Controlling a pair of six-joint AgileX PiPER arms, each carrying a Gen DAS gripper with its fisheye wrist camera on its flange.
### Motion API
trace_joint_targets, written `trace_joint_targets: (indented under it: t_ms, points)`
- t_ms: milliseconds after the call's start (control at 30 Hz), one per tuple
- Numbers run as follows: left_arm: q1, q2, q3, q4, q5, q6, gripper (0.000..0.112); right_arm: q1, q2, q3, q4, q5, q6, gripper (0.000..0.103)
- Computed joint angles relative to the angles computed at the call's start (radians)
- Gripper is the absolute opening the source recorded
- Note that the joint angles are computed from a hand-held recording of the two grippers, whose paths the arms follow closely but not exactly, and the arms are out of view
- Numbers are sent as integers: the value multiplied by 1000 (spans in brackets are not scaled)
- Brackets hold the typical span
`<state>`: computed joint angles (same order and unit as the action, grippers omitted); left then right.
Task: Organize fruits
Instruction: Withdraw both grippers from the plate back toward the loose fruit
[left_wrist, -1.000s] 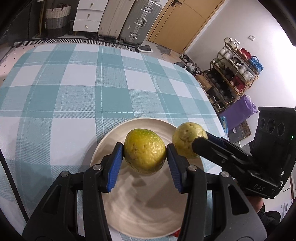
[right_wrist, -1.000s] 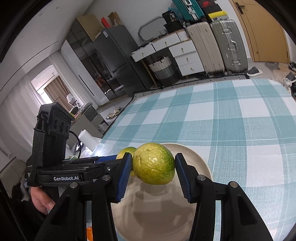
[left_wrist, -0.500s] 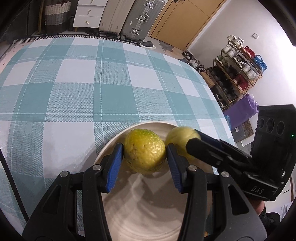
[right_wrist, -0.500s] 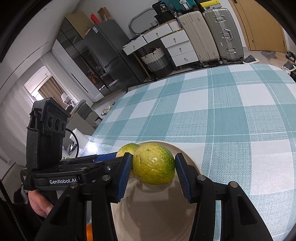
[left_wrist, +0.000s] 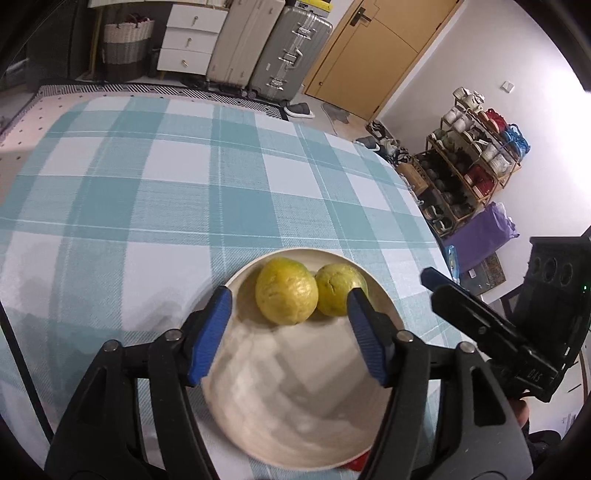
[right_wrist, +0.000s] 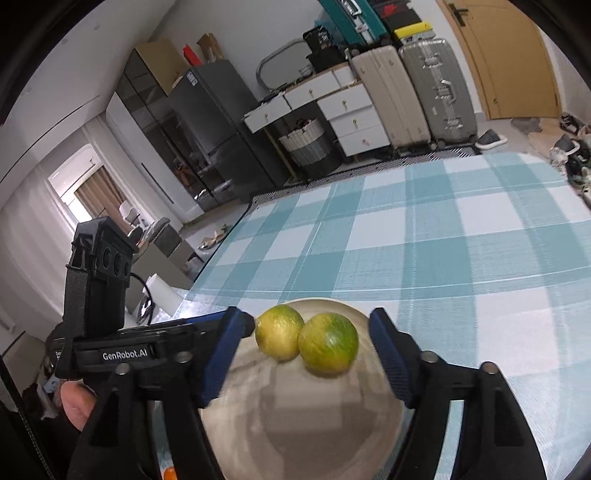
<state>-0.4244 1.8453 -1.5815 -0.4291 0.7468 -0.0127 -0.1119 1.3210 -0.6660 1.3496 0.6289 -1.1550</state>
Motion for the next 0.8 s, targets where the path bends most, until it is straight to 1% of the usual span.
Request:
trace_joint_targets:
  t_ms: [100,167,233,300,367,467,533,600,700,800]
  points:
    - [-15,-78,77,57,-27,-38,67,-11,-68,32,-49,-5,49,77]
    - [-33,-120,114,128,-39,-91,70,-18,-115,56,-73,-8,83,84]
    - [-55,-167,155,204,-48,-154,72,-21,-173,82,-107,-15,120,86]
    - [-72,-214,202,258,-60,-203,73,-21,-220,101,-141,-22,153,88]
    - [-88,-252,236,308,-66,-248,73,-12,-274,119,-188,-33,203,91]
    - [-124,-303,283,411,-64,-344,74,6,-343,144,-236,-44,259,92]
    - [-154,-341,315,484,-62,-415,79,24,-387,156,-285,-50,316,92]
    - [-187,-380,349,560,-61,-488,80,46,-431,169,-335,-62,374,94]
    - [-233,-427,388,651,-46,-578,80,89,-503,191,-412,-82,466,96]
    - [-264,-463,417,702,-29,-630,81,155,-569,204,-529,-111,600,98]
